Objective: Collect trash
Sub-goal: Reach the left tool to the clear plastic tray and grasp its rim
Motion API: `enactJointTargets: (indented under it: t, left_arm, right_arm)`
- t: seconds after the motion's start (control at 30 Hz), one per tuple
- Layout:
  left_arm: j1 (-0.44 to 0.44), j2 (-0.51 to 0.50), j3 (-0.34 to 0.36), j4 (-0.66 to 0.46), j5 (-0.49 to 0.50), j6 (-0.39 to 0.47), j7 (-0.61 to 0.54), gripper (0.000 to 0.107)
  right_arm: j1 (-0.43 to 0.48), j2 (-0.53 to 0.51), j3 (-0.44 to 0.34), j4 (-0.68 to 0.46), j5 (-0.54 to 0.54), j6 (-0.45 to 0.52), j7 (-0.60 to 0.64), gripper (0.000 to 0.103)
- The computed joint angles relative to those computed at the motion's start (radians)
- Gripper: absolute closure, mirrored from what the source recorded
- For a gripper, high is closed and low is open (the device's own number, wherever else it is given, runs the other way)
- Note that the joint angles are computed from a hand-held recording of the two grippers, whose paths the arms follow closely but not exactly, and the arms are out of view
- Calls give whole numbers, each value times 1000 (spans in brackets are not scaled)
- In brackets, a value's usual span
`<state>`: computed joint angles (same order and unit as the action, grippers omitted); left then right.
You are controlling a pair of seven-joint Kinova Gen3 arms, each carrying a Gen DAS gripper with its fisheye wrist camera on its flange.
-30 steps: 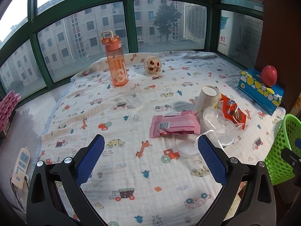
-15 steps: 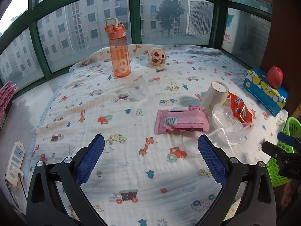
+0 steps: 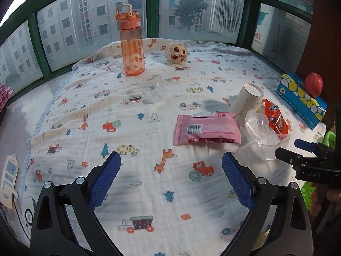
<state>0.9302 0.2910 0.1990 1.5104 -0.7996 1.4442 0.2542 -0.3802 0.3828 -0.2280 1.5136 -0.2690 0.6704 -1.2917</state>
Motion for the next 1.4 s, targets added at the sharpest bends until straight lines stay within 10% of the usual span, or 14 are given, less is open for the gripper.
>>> enactJointTargets:
  t: [0.7,1.4]
  left_arm:
    - [-42,-8,-3,30,22,-164,-50,31]
    - [-108,52,-53,7,183,-457,-218,67]
  right_arm:
    - [-1,45,-10,-49,-8,30,39,22]
    - [148,-182,9,181,-205,-70,141,22]
